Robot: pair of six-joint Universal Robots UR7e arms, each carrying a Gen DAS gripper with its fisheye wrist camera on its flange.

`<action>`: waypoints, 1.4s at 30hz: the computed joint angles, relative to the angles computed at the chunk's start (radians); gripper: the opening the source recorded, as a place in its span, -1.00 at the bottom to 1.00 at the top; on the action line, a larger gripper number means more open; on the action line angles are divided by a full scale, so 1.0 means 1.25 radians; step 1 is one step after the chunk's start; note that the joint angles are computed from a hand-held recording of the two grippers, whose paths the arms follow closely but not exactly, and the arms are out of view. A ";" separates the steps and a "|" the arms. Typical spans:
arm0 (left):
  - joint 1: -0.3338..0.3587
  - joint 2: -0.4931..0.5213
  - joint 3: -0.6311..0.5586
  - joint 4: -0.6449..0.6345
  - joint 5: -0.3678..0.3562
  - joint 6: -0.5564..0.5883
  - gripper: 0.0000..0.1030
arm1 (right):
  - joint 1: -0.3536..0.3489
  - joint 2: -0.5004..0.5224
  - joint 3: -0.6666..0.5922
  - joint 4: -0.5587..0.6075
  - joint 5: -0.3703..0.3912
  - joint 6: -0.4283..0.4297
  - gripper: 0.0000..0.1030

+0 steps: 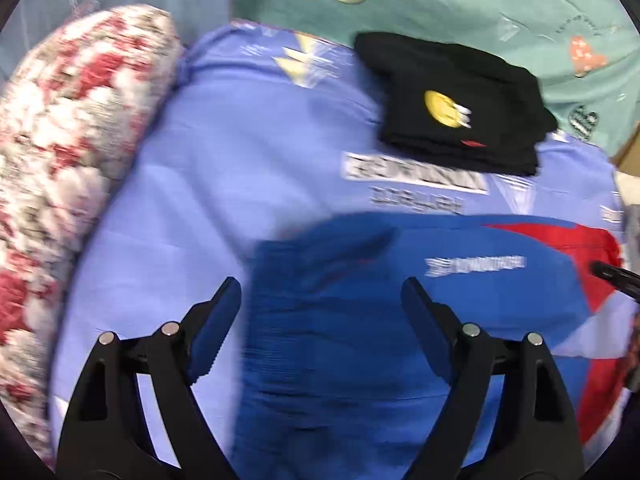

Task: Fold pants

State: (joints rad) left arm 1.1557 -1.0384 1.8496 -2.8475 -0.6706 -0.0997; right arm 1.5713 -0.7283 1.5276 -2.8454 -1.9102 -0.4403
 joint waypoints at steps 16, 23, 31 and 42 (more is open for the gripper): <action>0.019 0.147 -0.097 0.002 0.084 0.028 0.55 | -0.010 0.112 -0.197 0.013 -0.045 -0.012 -0.94; 0.002 0.060 0.008 -0.060 0.023 0.072 0.73 | -0.075 -0.069 -0.021 0.077 0.016 -0.070 0.34; 0.028 0.045 -0.014 0.072 0.063 -0.016 0.73 | -0.075 -0.103 0.062 -0.143 -0.050 0.020 0.04; 0.050 0.039 -0.079 0.073 0.074 0.076 0.73 | 0.008 0.005 0.032 -0.180 -0.209 -0.103 0.41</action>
State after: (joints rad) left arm 1.2187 -0.9898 1.7513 -2.7557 -0.5779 -0.0043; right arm 1.5811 -0.7221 1.5682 -3.0705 -2.1713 -0.5691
